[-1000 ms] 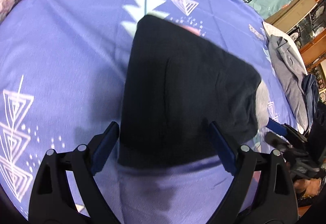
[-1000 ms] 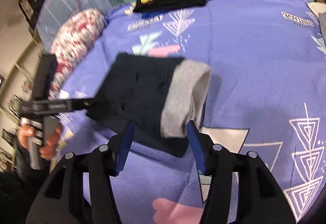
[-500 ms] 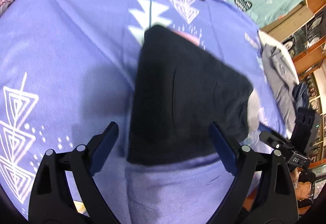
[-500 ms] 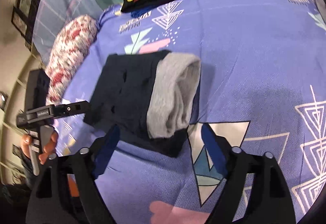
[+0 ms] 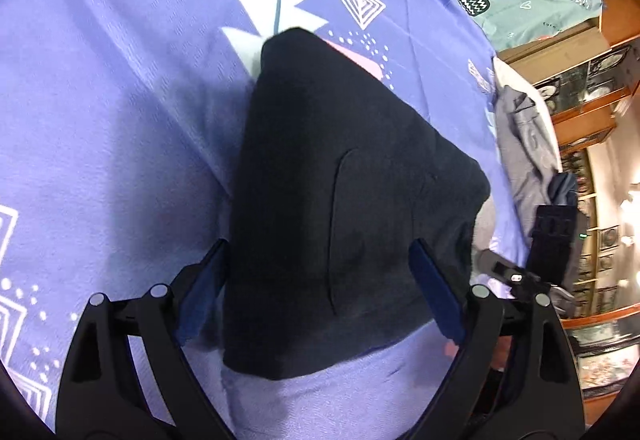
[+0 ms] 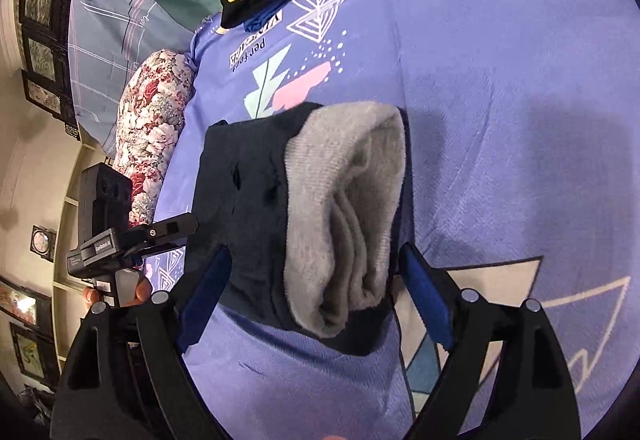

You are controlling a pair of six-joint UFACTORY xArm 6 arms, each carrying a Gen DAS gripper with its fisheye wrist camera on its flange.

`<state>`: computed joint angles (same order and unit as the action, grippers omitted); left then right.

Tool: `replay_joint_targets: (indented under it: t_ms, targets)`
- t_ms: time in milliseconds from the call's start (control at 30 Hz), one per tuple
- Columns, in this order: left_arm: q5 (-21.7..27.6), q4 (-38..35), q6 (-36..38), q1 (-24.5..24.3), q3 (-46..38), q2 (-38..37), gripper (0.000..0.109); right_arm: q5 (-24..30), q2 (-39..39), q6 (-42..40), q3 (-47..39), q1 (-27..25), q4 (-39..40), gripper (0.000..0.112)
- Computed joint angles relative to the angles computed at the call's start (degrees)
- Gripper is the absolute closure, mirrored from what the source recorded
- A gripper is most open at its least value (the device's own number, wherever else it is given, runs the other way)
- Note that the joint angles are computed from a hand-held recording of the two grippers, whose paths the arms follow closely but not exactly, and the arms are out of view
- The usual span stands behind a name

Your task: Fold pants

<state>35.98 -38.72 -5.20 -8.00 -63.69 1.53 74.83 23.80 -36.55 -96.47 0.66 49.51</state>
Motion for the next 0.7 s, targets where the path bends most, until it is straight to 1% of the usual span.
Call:
replay_joint_targets:
  t_ms: [33,100,200,300,367,400,433,467,500,533,567,600,633,700]
  targets:
    - [0.6,-1.2,1.6,0.2,-0.4,0.5,0.019,0.6,1.1,0.8,-0.9,0.2,-0.6,0.026]
    - [2.3,-3.9,5.2,0.8,-1.8,2.1,0.020,0.9,2.0,0.4,-1.4,0.2,1.2,0.026]
    - [2.1,-7.9,9.4,1.0,-3.1,4.0,0.019,1.4,4.0,1.5,-3.6,0.6,2.3,0.025]
    - [2.4,-11.5,11.8,1.3,-3.9,5.0,0.014,0.7,5.0,1.4,-4.7,1.7,2.9,0.026]
    - [1.6,-12.4,12.4,1.1,-4.2,5.4,0.015,-0.9,4.4,0.7,-3.9,2.6,2.6,0.031]
    - [0.9,-11.9,11.4,0.8,-4.0,5.3,0.017,-1.8,4.1,0.5,-3.4,3.0,2.3,0.034]
    - [-0.4,-9.1,8.6,0.3,-3.7,5.0,0.041,-2.9,3.7,0.6,-2.9,3.2,1.8,0.043]
    - [-0.9,-3.9,5.2,-0.5,-3.6,4.8,0.053,-3.7,3.5,0.9,-2.5,3.3,1.1,0.054]
    - [-1.7,-0.4,3.3,-1.2,-3.3,4.3,0.058,-4.3,3.1,1.1,-2.0,3.4,0.9,0.058]
    - [-2.9,1.3,2.1,-1.8,-2.7,3.8,0.064,-4.5,2.5,0.8,-1.3,3.1,1.5,0.066]
    - [-3.9,3.4,0.5,-2.5,-2.2,3.1,0.067,-4.5,2.1,0.5,-0.7,2.9,2.0,0.068]
    - [-4.5,4.2,0.1,-2.7,-1.9,2.4,0.075,-4.9,1.3,-0.1,0.1,2.9,2.1,0.068]
    - [-5.0,5.0,-0.4,-3.1,-1.7,1.8,0.076,-5.7,0.0,-1.1,1.2,3.1,2.0,0.069]
    - [-6.1,9.2,-3.7,-3.9,-1.5,0.5,0.077,-7.1,-1.8,-2.6,2.7,3.4,2.1,0.070]
